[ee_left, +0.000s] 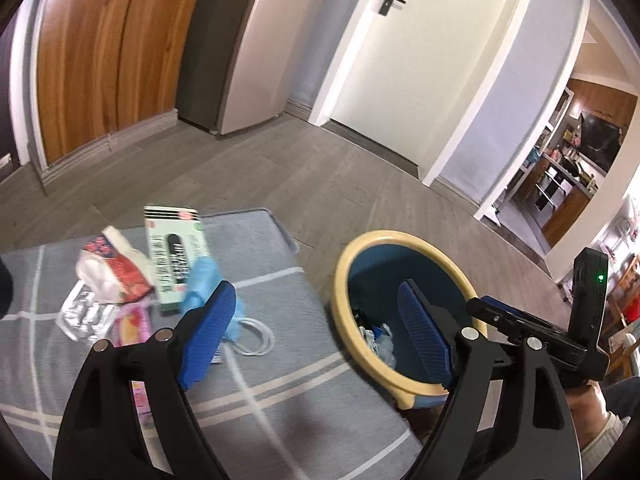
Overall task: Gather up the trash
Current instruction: 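Open both grippers to drop the bag and bottle into the bin, then grasp the pink snack packet with the left gripper while the right gripper grasps the blue face mask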
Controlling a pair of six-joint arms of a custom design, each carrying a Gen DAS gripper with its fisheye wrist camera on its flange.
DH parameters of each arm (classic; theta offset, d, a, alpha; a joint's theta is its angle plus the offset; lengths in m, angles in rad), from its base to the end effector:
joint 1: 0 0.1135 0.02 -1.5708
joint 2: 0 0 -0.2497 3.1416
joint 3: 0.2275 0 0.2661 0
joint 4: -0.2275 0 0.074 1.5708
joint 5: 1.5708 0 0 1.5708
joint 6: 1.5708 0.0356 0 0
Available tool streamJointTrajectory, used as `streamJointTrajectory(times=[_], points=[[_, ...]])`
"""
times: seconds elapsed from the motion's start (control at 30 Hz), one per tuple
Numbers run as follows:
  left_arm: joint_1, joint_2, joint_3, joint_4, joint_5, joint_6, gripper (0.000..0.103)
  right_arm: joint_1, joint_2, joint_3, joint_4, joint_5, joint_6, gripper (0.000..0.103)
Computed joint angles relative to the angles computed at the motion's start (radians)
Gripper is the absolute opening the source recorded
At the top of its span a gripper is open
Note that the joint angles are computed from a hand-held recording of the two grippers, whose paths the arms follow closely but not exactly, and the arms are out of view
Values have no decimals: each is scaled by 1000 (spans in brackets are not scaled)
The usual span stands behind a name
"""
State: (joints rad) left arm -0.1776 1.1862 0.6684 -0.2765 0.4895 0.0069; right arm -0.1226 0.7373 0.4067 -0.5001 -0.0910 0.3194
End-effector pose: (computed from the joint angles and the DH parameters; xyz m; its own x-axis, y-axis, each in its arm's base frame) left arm 0.2482 -0.0616 0.1936 -0.6988 0.1316 -0.7031 0.4851 0.8096 -0.3306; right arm 0.1727 -0.0180 0.1732 -0.6766 0.3984 -0.6192 0.2880 0.9172 0.2755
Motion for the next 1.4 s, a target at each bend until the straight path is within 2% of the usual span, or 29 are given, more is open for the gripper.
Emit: streamJointTrajectory(times=[0.4,0.7,0.87,1.07,1.23,1.33,1.4], points=[[317,12,2,-100,89,178,82,221,69,48,36,93,74,57],[518,128,34,-126,110,290,82,384,205,113,93,157,112,57],[529,174,35,-127,99,312,82,458,277,154,115,189,140,57],[439,209,12,-72,44,284,82,515,339,183,134,211,158,57],[331,262,13,-7,-36,214,76,542,379,200,139,214,160,57],[284,302,23,17,-76,198,63,555,415,221,146,213,154,57],[264,335,36,17,-90,200,45,563,448,241,152,211,147,57]])
